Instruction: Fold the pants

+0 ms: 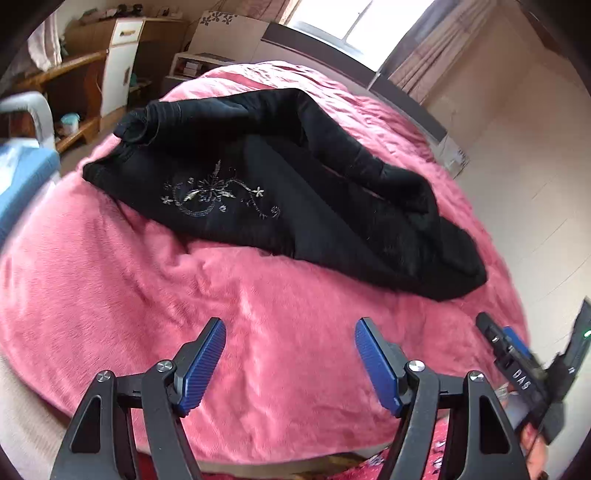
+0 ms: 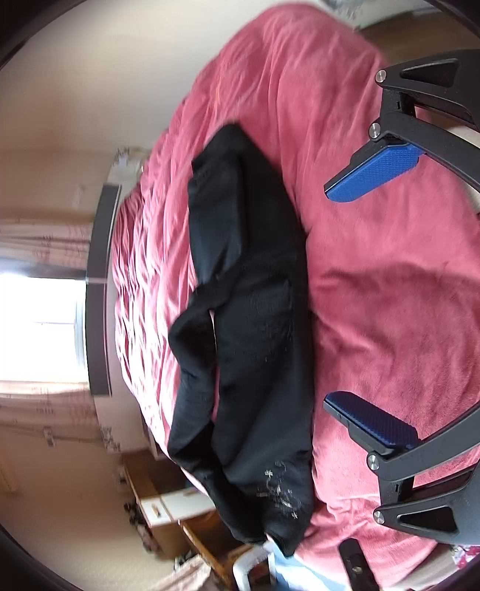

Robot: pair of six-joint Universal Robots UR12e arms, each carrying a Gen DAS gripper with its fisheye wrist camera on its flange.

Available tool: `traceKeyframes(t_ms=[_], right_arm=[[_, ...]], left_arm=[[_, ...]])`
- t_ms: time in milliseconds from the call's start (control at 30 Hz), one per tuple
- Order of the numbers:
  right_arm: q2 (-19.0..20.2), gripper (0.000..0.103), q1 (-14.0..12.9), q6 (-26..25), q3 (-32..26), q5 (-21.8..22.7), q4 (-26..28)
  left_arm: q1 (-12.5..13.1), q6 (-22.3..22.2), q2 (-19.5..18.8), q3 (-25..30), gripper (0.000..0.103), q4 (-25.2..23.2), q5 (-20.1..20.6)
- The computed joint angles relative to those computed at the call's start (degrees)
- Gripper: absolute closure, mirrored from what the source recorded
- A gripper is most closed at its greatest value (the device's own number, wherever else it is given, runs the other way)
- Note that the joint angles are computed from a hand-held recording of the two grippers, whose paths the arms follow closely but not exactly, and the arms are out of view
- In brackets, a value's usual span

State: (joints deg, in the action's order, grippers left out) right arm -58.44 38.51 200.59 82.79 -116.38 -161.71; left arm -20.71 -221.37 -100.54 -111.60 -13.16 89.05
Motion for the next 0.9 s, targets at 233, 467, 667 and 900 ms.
traceKeyframes(t_ms=[233, 467, 667, 900], right_arm=[[1.1, 0.000, -2.8, -2.0, 0.8, 5.9, 1.3], [0.4, 0.000, -7.1, 4.2, 2.9, 8.9, 5.4], [0.2, 0.003, -10.5, 6.9, 4.8, 12.0, -2.4], [2.0, 0.023, -14.4, 17.5, 2.9, 15.5, -3.4]], left_arm=[[4.4, -7.5, -1.3, -1.0, 0.018, -3.4, -9.8], [4.0, -5.6, -2.0, -0.3, 0.030, -5.2, -0.7], [4.6, -5.8, -3.6, 0.1, 0.044, 0.0, 5.0], [6.6, -9.8, -4.7, 0.1, 0.044, 4.4, 8.3]])
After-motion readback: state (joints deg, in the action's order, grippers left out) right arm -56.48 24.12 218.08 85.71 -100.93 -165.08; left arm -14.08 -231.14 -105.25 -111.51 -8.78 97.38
